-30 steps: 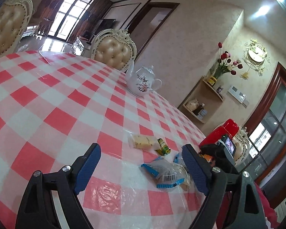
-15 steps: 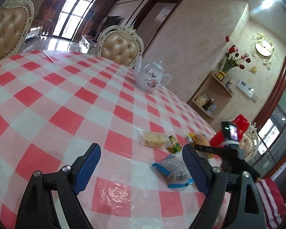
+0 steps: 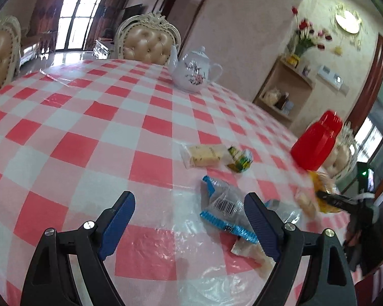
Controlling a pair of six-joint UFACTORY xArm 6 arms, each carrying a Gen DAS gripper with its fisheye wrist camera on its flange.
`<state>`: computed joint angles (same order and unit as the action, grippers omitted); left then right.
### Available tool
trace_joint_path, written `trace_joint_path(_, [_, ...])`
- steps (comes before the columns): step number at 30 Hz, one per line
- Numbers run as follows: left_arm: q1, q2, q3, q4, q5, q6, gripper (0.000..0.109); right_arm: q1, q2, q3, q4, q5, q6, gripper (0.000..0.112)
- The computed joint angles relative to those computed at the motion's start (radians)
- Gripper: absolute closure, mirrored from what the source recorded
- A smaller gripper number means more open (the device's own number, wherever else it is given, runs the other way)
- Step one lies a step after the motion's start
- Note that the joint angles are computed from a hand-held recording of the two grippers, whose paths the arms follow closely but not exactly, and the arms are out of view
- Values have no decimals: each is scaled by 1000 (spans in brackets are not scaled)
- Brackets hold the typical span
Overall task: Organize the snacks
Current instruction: 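Grasp the grey bag with blue trim with the left tool while the right tool holds the yellow pack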
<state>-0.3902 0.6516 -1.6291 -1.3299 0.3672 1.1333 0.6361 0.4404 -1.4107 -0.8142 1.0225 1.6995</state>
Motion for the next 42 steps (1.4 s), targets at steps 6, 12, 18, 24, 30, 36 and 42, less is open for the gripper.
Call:
trace_joint_path(6, [-10, 16, -12, 118, -1, -48, 20, -24, -42, 130, -44, -255, 59, 61])
trace_joint_path(12, [10, 58, -76, 176, -11, -109, 20, 71, 0, 65, -116, -356, 66, 62])
trace_joint_path(18, [43, 92, -143, 244, 193, -223, 20, 264, 39, -32, -168, -61, 441, 62])
trace_joint_path(24, [-45, 109, -173, 472, 130, -305, 20, 349, 83, -98, -276, -23, 669, 62])
trace_joint_path(30, [-72, 258, -406, 832, 241, -583, 20, 336, 142, -176, -323, -72, 708, 62])
trace_joint_path(36, [-96, 274, -380, 1017, 173, -633, 25, 313, 154, -174, -292, -105, 681, 62])
trace_joint_path(42, [-83, 229, -323, 803, 168, -429, 57, 319, 163, -184, -297, -93, 666, 62])
